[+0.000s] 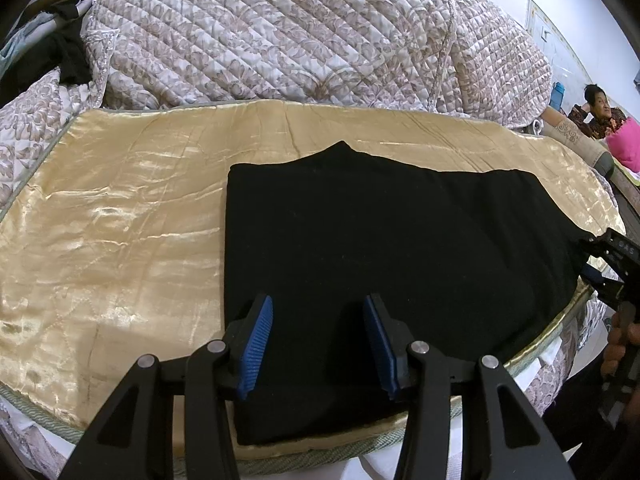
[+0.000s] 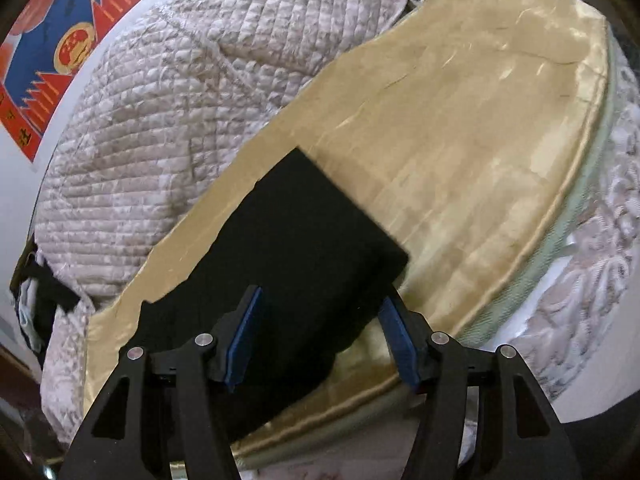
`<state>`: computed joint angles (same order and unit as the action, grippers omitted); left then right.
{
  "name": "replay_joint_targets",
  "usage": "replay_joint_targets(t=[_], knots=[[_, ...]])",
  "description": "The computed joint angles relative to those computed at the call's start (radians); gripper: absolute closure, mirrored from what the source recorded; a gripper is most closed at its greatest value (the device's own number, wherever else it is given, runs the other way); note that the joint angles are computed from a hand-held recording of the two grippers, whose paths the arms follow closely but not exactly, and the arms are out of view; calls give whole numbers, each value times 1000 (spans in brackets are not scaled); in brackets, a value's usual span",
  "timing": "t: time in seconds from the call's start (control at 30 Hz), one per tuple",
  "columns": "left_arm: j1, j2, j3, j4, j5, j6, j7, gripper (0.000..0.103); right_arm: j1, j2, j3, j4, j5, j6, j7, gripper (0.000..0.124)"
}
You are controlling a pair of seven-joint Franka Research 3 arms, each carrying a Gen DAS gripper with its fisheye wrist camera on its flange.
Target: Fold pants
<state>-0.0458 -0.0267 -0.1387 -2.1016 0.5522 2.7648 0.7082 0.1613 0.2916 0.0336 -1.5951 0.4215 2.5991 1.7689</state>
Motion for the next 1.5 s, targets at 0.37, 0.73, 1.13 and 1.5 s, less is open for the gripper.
replay_joint_targets(t=[0.37, 0.73, 1.13, 1.5], knots=[[15, -16, 6, -21, 47, 37, -70, 53, -13, 69, 23, 139, 14, -21, -48, 102], [95, -90, 19, -84, 150, 13, -259, 53, 29, 136, 117, 411, 116, -149, -320, 103], [169, -177, 26, -189, 125, 4, -332, 53, 193, 223, 145, 445, 65, -413, -537, 103], [186, -187, 15, -198, 120, 31, -324, 53, 231, 162, 126, 358, 17, -364, -577, 103]])
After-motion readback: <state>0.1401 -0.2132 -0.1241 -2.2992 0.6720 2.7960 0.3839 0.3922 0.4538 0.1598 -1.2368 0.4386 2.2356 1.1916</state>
